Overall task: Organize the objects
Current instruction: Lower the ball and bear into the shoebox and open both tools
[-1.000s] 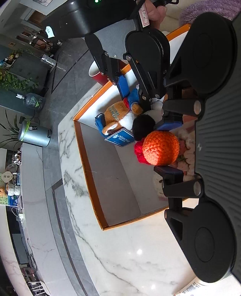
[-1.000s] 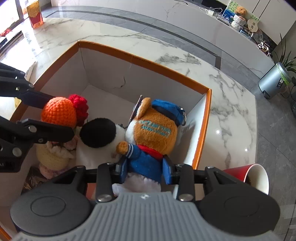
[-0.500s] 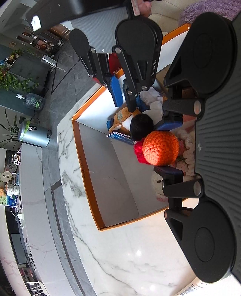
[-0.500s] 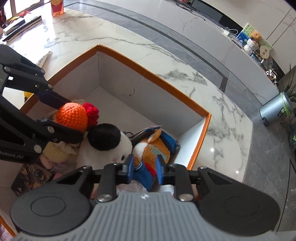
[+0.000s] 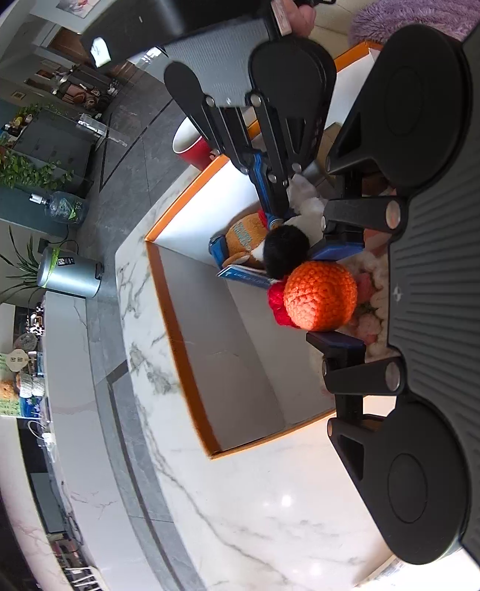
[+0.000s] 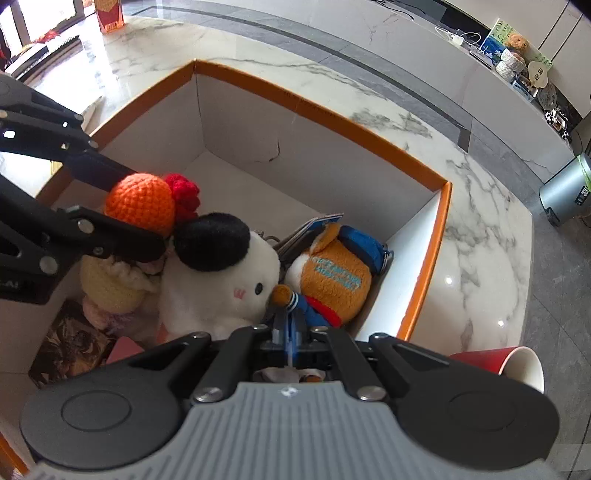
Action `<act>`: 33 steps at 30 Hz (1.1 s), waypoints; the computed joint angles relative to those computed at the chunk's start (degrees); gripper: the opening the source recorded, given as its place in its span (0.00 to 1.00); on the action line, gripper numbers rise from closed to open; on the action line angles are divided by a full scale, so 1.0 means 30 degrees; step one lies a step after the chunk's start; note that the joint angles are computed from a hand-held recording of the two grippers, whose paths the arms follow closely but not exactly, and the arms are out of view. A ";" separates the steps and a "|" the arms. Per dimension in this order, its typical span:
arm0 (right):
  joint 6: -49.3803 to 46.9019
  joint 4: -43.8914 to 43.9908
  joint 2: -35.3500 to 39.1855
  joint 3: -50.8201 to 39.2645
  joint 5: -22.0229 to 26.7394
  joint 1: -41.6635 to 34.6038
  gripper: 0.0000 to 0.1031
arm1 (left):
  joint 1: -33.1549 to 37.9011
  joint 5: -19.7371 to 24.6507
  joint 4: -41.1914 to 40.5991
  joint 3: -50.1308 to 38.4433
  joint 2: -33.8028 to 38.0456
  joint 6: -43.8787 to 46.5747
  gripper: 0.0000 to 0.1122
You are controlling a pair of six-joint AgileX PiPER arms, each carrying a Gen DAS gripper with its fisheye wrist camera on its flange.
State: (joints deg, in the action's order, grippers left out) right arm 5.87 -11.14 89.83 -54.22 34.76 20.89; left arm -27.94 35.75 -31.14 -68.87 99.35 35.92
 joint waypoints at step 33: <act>0.1863 -0.0132 0.0311 0.0167 -0.2421 -0.1407 0.04 | -0.1224 0.2784 0.3424 -0.7774 0.5887 -0.5742 0.54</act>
State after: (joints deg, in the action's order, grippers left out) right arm 11.45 -11.54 90.76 -53.72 27.50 16.67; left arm -31.61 44.10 -20.87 -92.19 117.01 18.70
